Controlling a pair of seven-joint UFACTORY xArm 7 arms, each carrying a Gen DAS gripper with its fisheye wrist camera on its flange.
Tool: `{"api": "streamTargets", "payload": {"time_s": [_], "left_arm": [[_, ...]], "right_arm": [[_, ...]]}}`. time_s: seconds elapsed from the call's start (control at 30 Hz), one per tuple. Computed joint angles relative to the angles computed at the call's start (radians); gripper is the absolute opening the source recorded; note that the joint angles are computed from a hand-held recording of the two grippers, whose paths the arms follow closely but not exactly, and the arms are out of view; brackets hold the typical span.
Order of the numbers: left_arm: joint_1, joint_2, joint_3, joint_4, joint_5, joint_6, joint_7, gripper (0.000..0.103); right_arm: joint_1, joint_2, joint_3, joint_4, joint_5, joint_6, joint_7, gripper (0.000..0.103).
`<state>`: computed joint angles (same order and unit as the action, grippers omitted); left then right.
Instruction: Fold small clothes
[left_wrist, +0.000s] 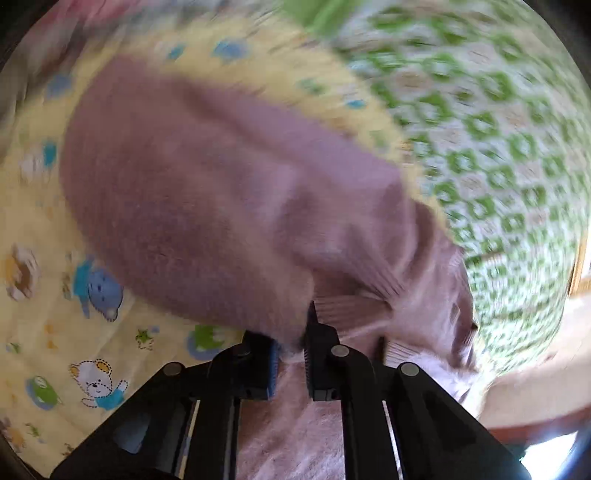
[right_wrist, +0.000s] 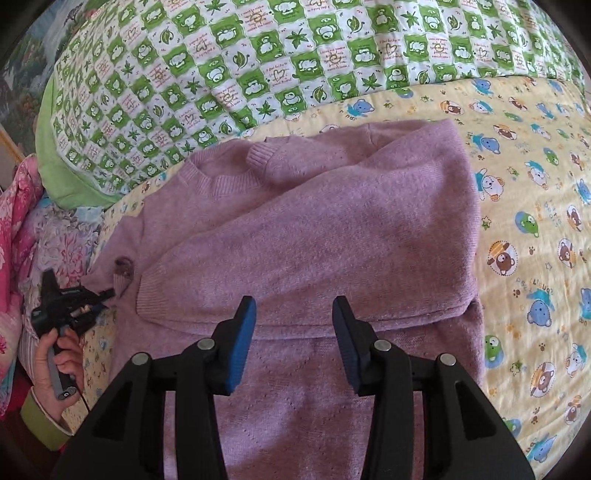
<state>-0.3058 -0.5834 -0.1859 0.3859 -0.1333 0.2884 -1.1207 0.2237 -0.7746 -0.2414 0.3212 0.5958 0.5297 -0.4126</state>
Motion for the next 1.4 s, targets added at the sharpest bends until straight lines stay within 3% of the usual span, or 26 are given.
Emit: {"api": "streamTargets", "payload": {"time_s": [0.1, 0.2, 0.3, 0.37, 0.4, 0.43, 0.47, 0.53, 0.67, 0.8, 0.93, 1.03, 1.13, 1.27, 1.4], "left_arm": [[0.017, 0.018, -0.067, 0.095, 0.062, 0.018, -0.007, 0.008], [-0.023, 0.099, -0.105, 0.235, 0.094, -0.019, 0.019, 0.008], [-0.104, 0.291, -0.119, 0.453, 0.112, -0.066, 0.113, 0.009], [-0.095, 0.423, -0.179, 0.627, 0.22, 0.006, 0.112, 0.013], [-0.118, 0.477, -0.176, 0.696, 0.306, 0.051, 0.085, 0.013], [-0.1, 0.526, -0.215, 0.758, 0.38, 0.101, 0.064, 0.012], [-0.118, 0.557, -0.211, 0.785, 0.411, 0.118, 0.052, 0.011], [-0.144, 0.561, -0.188, 0.761, 0.382, 0.094, 0.064, 0.011], [-0.179, 0.428, -0.127, 0.58, 0.318, 0.072, 0.078, 0.01], [-0.16, 0.279, -0.083, 0.43, 0.253, 0.076, 0.132, 0.01], [-0.113, 0.174, -0.074, 0.354, 0.224, 0.13, 0.162, 0.01], [-0.143, 0.115, -0.013, 0.291, 0.124, 0.173, 0.251, 0.013], [-0.144, 0.069, -0.006, 0.237, 0.059, 0.189, 0.286, 0.02], [-0.159, 0.0, -0.023, 0.162, -0.001, 0.165, 0.294, 0.045], [-0.188, -0.062, -0.055, 0.107, -0.044, 0.168, 0.256, 0.05]], "right_arm": [[-0.017, -0.011, -0.007, -0.003, 0.006, -0.007, 0.012, 0.044], [-0.04, -0.033, -0.01, -0.003, -0.001, -0.007, 0.029, 0.044], [-0.069, -0.072, -0.016, -0.003, -0.022, 0.02, 0.046, 0.044], [-0.088, -0.097, -0.02, -0.007, -0.037, 0.037, 0.052, 0.044], [-0.099, -0.108, -0.021, -0.01, -0.045, 0.045, 0.058, 0.044], [-0.108, -0.118, -0.025, -0.013, -0.051, 0.055, 0.063, 0.044], [-0.113, -0.129, -0.037, -0.016, -0.053, 0.071, 0.062, 0.044], [-0.117, -0.149, -0.047, -0.028, -0.055, 0.087, 0.053, 0.044], [-0.079, -0.16, -0.068, -0.046, -0.022, 0.119, 0.029, 0.044], [0.04, -0.147, -0.074, -0.034, 0.073, 0.179, -0.02, 0.044], [0.144, -0.114, -0.003, -0.011, 0.166, 0.172, -0.067, 0.044], [0.193, -0.053, 0.028, 0.028, 0.226, 0.147, -0.087, 0.047], [0.23, 0.003, 0.045, 0.077, 0.295, 0.112, -0.115, 0.053], [0.291, 0.088, 0.045, 0.164, 0.42, 0.098, -0.19, 0.054], [0.313, 0.189, 0.088, 0.25, 0.521, 0.095, -0.258, 0.054]]}}
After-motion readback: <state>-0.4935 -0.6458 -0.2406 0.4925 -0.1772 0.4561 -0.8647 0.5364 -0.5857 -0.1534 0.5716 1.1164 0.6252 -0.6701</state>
